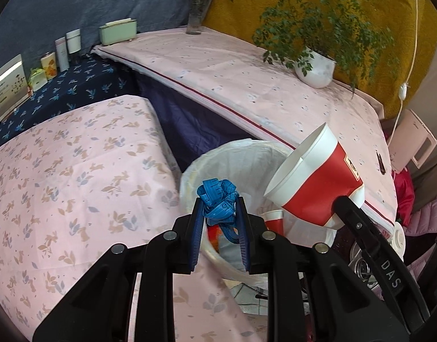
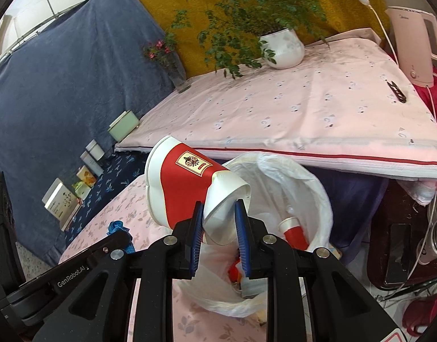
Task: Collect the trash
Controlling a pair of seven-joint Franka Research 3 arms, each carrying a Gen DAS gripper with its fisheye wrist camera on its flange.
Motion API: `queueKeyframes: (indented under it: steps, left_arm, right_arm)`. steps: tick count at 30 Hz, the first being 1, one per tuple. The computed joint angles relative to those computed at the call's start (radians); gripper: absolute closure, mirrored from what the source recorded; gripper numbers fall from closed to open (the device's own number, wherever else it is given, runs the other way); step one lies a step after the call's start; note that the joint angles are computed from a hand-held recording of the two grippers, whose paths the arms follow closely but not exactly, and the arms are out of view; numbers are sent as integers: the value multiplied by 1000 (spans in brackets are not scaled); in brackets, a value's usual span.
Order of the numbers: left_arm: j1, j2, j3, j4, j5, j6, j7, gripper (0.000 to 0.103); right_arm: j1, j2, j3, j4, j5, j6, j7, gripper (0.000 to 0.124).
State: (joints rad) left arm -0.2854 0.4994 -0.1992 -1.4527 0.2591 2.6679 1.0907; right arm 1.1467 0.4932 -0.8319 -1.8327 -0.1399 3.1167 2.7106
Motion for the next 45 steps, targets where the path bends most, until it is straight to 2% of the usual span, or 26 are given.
queueKeyframes:
  steps: [7, 15, 17, 19, 21, 23, 29, 32, 45]
  left_arm:
    - [-21, 54, -19, 77, -15, -47, 43, 81]
    - [-46, 83, -9, 114, -15, -56, 47, 80]
    - [-53, 84, -1, 116, -6, -52, 35, 76]
    - [-54, 85, 0, 117, -5, -48, 29, 66]
    - [-56, 83, 3, 113, 1, -38, 20, 62]
    - [-58, 80, 7, 108, 7, -33, 11, 55]
    - [-56, 59, 19, 76, 25, -16, -23, 53]
    - [-53, 42, 26, 48, 39, -4, -47, 47]
    - [-37, -12, 50, -43, 109, 15, -129, 38]
  right_arm:
    - [70, -11, -92, -66, 22, 16, 9, 102]
    - [81, -8, -113, -83, 79, 17, -46, 102]
    - [81, -6, -111, -84, 93, 18, -58, 102]
    - [77, -5, -105, -82, 107, 17, -69, 102]
    - [75, -3, -102, -82, 118, 20, -79, 102]
    - [72, -2, -97, -80, 129, 21, -90, 102]
    - [49, -2, -66, -63, 142, 16, -126, 102]
    - [40, 7, -58, -44, 133, 2, -132, 102]
    - [-106, 10, 106, 68, -3, -76, -106, 94]
